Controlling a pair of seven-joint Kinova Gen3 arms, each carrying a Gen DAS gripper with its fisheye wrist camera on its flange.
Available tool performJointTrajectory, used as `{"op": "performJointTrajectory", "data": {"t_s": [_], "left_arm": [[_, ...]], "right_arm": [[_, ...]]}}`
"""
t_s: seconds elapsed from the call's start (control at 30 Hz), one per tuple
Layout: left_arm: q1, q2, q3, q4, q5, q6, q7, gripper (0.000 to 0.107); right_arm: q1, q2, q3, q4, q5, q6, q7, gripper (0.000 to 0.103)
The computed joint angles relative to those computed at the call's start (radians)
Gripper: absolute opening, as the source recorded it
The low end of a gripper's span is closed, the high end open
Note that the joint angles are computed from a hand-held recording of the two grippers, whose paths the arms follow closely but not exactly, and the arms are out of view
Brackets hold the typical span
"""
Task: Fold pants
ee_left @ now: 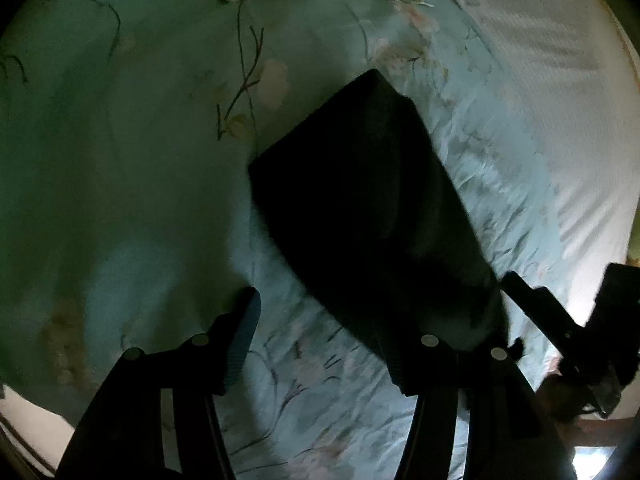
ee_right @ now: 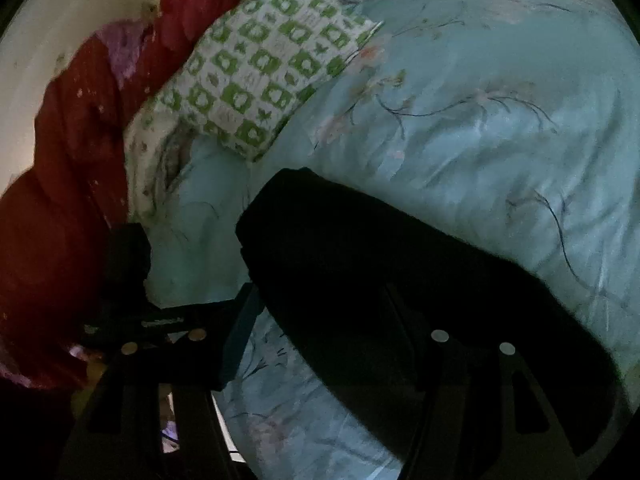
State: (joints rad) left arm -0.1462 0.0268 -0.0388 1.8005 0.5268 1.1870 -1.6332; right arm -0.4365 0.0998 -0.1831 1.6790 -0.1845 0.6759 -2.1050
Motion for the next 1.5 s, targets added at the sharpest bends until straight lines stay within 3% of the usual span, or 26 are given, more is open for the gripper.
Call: {"op": "performJointTrajectory", "data": {"t_s": [0.3,0.5,0.7,0.77,0.9,0.97,1.03,1.13,1.23,1.4,1.5], "left_arm": [[-0.027,0.063,0.0,-0.003,0.08,-0.005,0.027,0.065],[-0.023,0.077,0.014,-0.008,0.076,-0.026,0.072,0.067],[-0.029,0.084,0.016,0.005,0.107,-0.045,0.087,0.067],[-0.032,0.085,0.015,0.018,0.124,-0.061,0.087,0.067],[-0.023,0.085,0.021,0.022,0.116,-0.087,0.114,0.062],[0.002,0.082,0.032,0.004,0.061,-0.104,0.155,0.048],[0.011,0.078,0.035,-0.005,0.032,-0.105,0.161,0.03],[0.001,0.081,0.031,-0.012,0.046,-0.096,0.136,0.018],[0.005,0.067,0.033,-0.029,0.034,-0.087,0.123,0.013],[0.061,0.022,0.057,-0.102,-0.057,-0.068,0.151,0.011],[0.092,-0.018,0.066,-0.133,-0.063,-0.067,0.124,0.011]], "right_arm": [[0.066,0.153,0.011,-0.2,-0.055,0.142,0.212,0.063],[0.1,0.298,0.006,-0.388,-0.078,0.277,0.337,0.063],[0.063,0.44,0.015,-0.582,-0.037,0.408,0.424,0.063],[0.057,0.484,0.008,-0.648,-0.035,0.463,0.466,0.058],[0.044,0.574,-0.002,-0.784,-0.056,0.579,0.529,0.05],[0.036,0.602,0.0,-0.82,-0.067,0.603,0.537,0.044],[0.038,0.601,0.002,-0.807,-0.085,0.583,0.533,0.038],[0.06,0.565,-0.001,-0.732,-0.116,0.522,0.528,0.029],[0.088,0.507,-0.012,-0.643,-0.153,0.455,0.533,0.023],[0.115,0.383,-0.02,-0.498,-0.192,0.336,0.546,0.022],[0.144,0.299,-0.023,-0.404,-0.231,0.262,0.556,0.021]]}}
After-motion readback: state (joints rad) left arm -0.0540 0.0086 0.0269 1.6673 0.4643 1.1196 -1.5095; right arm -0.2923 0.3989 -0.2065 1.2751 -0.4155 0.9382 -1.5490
